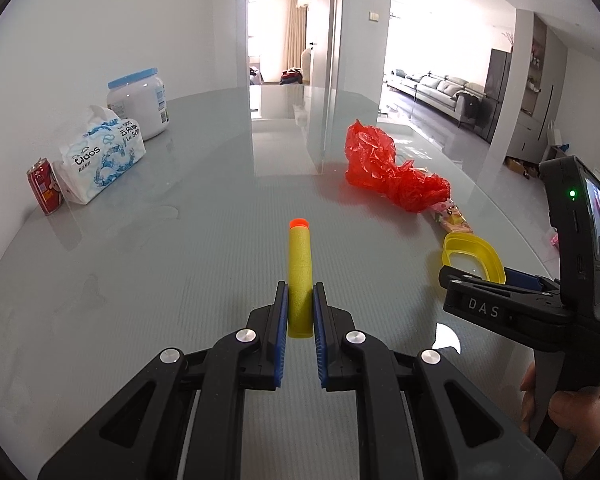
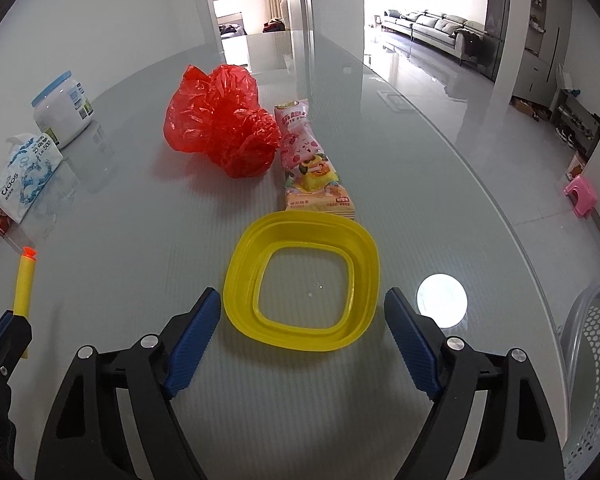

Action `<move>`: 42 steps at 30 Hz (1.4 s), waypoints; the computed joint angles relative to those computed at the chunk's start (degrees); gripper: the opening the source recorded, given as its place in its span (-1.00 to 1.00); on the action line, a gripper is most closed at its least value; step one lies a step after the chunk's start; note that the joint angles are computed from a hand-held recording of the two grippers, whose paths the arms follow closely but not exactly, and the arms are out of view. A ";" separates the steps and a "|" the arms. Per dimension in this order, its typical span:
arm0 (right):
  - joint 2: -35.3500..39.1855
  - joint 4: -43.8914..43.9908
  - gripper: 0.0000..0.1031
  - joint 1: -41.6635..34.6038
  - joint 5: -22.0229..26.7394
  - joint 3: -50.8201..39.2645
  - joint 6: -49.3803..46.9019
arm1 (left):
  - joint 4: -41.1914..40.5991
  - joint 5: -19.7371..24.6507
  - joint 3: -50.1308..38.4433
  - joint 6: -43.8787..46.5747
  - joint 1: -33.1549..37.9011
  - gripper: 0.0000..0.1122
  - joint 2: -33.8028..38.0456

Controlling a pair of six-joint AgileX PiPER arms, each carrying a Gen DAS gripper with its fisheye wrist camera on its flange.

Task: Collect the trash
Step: 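Grasp the yellow foam dart with the left tool while the right tool grasps the yellow square lid, then carry the dart and lid over the basket and open both tools to drop them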

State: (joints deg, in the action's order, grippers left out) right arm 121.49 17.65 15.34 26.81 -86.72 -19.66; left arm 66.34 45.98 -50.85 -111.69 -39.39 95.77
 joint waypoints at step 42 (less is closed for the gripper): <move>-20.96 45.23 0.32 -52.84 15.13 26.46 -61.70 | -18.37 1.37 -38.35 31.15 -16.24 -0.77 22.51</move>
State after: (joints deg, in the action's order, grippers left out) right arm 100.53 62.88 -37.50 41.93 -60.26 -81.36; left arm 47.97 47.35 -89.19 -80.54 -55.63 118.28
